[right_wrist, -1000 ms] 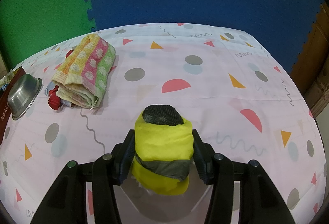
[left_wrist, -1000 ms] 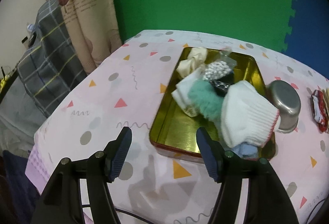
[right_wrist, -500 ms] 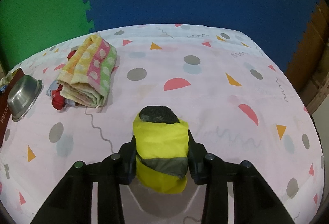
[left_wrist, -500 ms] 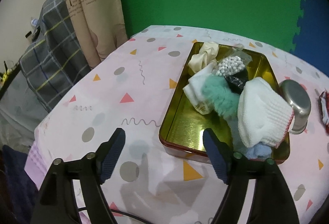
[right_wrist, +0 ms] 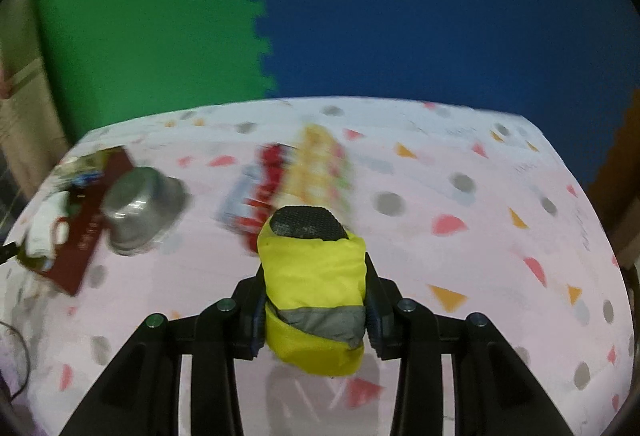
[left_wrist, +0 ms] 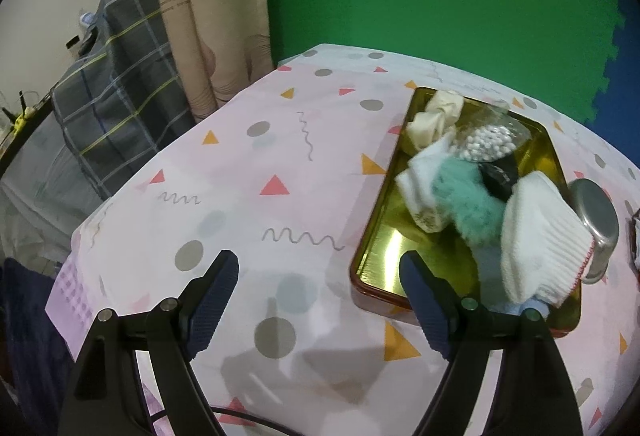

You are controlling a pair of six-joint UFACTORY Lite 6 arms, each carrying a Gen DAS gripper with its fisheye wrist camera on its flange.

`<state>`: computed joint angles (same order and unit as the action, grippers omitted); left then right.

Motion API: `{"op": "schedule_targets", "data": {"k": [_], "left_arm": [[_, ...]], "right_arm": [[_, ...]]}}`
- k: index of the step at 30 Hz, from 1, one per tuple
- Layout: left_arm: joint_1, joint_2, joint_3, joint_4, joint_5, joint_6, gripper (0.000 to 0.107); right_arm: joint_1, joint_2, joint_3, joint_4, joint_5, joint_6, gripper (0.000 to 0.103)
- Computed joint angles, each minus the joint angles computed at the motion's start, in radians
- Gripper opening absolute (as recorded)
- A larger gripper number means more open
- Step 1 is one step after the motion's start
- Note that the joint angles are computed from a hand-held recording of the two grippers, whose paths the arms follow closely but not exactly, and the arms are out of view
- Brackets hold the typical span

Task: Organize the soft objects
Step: 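Carry the yellow-and-black sock into the gold tin and open the right gripper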

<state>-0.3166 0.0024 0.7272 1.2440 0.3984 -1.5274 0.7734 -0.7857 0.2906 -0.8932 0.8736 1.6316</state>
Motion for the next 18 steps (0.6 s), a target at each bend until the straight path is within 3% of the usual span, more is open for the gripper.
{"op": "schedule_targets", "data": {"k": [7, 18], "left_arm": [[0.056, 0.003, 0.008, -0.035, -0.014, 0.034, 0.080], [0.183, 0.000, 0.016, -0.014, -0.027, 0.078, 0.081]], "right_arm": [[0.108, 0.361, 0.271, -0.105, -0.116, 0.102, 0.039], [0.175, 0.886, 0.767, -0.167, -0.287, 0.057, 0.039]]}}
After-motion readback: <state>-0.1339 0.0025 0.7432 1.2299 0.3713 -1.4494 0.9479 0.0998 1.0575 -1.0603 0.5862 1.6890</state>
